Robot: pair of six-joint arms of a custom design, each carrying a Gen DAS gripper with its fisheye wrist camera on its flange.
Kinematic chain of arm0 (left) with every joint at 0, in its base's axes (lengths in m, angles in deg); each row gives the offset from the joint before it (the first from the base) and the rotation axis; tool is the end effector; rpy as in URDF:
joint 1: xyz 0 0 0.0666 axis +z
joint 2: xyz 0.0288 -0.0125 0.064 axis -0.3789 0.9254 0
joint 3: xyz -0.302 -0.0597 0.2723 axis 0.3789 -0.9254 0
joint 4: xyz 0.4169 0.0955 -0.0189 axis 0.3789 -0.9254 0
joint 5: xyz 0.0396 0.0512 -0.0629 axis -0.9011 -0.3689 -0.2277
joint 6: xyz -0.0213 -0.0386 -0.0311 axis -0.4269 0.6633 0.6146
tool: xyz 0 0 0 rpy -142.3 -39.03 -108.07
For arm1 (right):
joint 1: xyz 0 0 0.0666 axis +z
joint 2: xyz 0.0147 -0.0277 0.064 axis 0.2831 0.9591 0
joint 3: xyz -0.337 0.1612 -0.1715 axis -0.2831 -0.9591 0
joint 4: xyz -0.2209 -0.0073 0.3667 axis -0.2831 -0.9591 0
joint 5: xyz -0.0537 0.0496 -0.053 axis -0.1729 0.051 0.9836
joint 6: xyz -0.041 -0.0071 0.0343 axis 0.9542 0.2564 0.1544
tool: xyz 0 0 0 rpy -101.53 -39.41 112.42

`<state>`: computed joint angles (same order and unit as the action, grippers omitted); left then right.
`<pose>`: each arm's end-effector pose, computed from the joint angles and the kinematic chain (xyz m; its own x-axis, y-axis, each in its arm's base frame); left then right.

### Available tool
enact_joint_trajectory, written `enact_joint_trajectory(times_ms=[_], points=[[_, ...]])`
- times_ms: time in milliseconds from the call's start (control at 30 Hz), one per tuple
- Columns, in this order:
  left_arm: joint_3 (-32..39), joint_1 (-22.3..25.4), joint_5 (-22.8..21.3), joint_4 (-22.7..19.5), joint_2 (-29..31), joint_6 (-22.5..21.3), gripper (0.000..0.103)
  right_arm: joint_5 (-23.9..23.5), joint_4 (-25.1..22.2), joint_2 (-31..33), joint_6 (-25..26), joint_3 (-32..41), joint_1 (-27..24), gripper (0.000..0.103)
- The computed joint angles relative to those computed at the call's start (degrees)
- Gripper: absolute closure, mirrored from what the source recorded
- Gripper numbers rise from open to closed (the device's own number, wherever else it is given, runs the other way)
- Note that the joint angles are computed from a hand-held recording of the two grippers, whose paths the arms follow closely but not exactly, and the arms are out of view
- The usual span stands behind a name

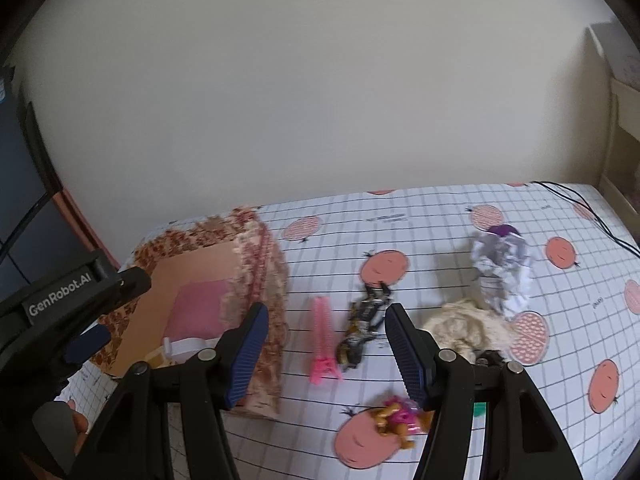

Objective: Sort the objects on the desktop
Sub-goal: 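Move left tool to the cream crochet piece while right tool reaches the black toy car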

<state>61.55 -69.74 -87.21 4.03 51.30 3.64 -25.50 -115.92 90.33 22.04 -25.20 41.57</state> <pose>0.3608 -0.3629 0.5018 -0.5634 -0.5275 -0.6358 -0.4579 0.8400 -0.2912 0.3243 0.1478 0.4597 -0.6860 0.1003 -0.7207 -0.1008 0.9678 0.2306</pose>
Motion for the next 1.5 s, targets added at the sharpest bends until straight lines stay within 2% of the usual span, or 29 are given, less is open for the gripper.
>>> enact_joint_trajectory(times_ms=[567,767,867,1033,1200,1500], points=[[12.2,-4.99,0.08,-2.42,10.58,-5.61,0.024,-6.81,-4.12,-4.44,2.04,-3.07,-19.03,0.039],[15.79,-6.1,2.43,-2.18,14.55,-8.19,0.024,-8.47,-6.09,-4.22,2.64,-3.96,-24.52,0.039],[16.43,-6.02,6.02,-1.57,16.24,-8.55,0.024,-9.73,-8.76,-2.5,3.15,-4.06,-26.64,0.039],[16.39,-5.75,10.99,-1.66,18.34,-7.44,0.024,-11.52,-12.7,0.65,3.7,-4.47,-27.7,0.039],[15.44,-5.38,13.26,-2.76,19.57,-6.2,0.024,-13.57,-12.78,1.44,4.4,-5.6,-27.21,0.039],[13.28,-5.05,17.25,-2.68,20.23,-6.98,0.024,-13.14,-12.45,1.4,4.21,-6.57,-25.07,0.035]])
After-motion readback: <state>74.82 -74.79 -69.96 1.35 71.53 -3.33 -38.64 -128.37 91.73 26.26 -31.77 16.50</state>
